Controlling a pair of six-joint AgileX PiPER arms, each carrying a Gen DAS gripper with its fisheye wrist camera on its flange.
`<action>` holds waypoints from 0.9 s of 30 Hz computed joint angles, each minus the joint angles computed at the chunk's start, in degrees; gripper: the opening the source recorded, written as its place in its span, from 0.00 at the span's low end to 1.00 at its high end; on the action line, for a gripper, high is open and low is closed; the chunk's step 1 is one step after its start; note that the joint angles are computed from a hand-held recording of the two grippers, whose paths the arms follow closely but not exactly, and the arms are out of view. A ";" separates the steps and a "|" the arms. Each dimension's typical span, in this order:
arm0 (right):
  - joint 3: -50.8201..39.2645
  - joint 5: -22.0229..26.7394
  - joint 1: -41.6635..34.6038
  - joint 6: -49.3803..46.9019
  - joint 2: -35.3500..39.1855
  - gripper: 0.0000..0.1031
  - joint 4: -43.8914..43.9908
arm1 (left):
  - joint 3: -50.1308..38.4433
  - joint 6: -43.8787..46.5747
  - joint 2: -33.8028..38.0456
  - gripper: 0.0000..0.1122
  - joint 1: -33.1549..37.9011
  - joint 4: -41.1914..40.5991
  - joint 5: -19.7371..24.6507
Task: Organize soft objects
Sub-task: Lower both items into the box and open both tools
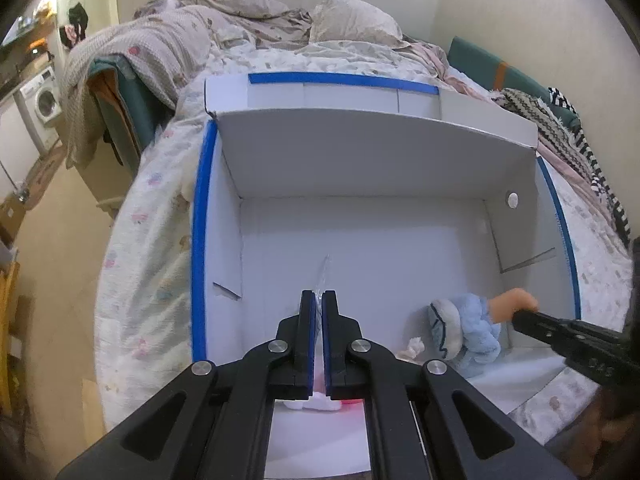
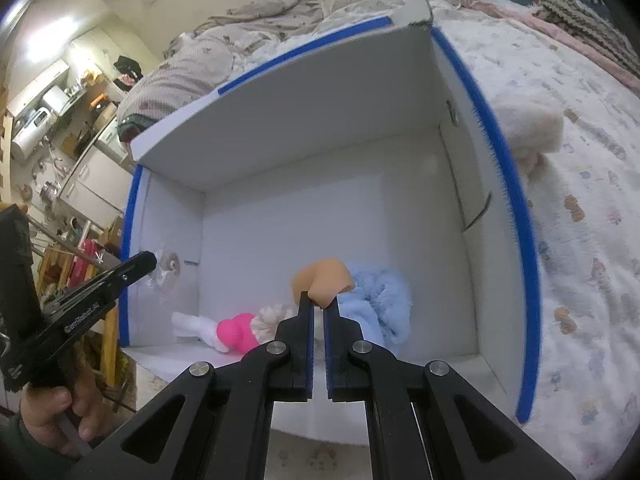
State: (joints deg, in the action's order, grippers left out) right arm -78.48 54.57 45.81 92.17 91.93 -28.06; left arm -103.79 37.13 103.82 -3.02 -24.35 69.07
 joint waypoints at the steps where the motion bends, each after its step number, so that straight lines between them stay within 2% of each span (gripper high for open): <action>1: -0.22 -0.03 -0.24 -0.51 0.28 0.06 0.53 | -0.45 -0.23 0.41 0.03 0.11 -0.23 0.66; 6: -1.78 -0.58 -1.23 -2.90 2.23 0.06 2.73 | 1.52 -0.24 -0.75 0.03 -0.05 0.90 -1.88; 11: -2.50 -0.84 -1.59 -4.05 2.94 0.06 3.27 | 0.36 -1.01 -0.31 0.11 0.08 0.87 0.32; 14: -2.29 -0.83 -1.54 -3.80 2.74 0.06 3.22 | 1.22 -0.36 -1.11 0.32 -0.03 0.91 -0.11; 15: -2.21 -0.77 -1.47 -3.66 2.66 0.06 3.19 | 1.50 -0.34 -1.36 0.44 -0.03 0.90 -0.36; 16: -2.33 -0.77 -1.59 -3.74 2.74 0.06 3.25 | 1.91 -0.42 -1.67 0.53 -0.06 1.03 -0.83; 19: -2.84 -0.61 -1.64 -3.61 3.09 0.06 3.34 | 3.52 -0.65 -2.93 0.54 -0.09 1.32 -3.21; 27: -3.94 -0.44 -1.84 -4.01 4.05 0.06 3.41 | 3.97 -2.24 -3.04 0.55 -1.09 4.73 -4.26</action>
